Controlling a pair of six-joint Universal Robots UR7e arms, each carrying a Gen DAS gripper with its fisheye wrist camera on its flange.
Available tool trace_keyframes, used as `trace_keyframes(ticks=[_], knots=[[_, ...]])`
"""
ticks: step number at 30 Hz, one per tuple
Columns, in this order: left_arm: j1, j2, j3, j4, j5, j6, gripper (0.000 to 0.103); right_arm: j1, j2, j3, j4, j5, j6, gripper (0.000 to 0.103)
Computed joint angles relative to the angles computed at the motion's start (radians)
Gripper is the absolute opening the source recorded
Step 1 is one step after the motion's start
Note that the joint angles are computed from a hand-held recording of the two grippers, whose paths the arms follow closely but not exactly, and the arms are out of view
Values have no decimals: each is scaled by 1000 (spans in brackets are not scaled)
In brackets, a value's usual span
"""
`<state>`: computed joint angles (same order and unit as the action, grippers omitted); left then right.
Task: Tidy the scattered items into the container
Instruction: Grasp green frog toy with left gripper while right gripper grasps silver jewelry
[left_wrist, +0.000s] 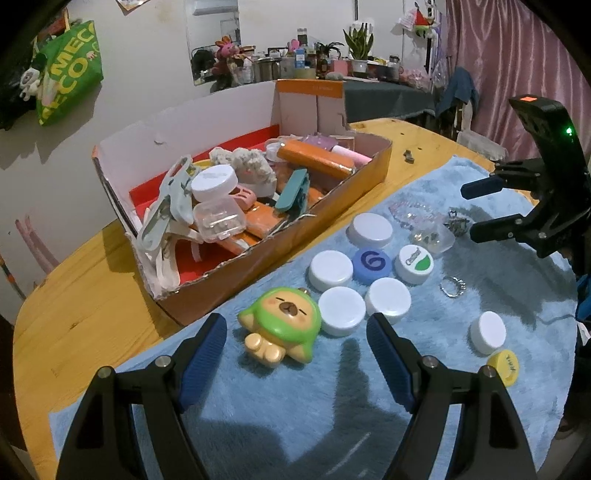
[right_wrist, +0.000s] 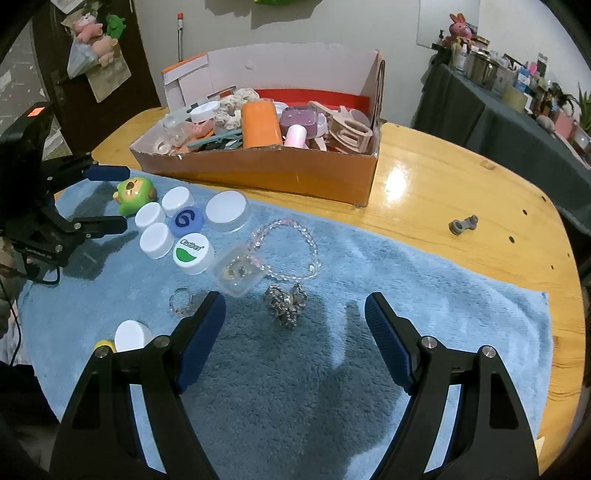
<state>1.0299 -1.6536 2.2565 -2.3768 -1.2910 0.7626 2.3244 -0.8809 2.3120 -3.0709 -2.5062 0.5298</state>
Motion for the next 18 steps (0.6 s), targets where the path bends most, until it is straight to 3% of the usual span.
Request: trace_keyframes(ticks=[18], knots=[[42, 49, -44, 52, -21, 78, 78, -35, -4, 23, -58, 54, -32, 77]])
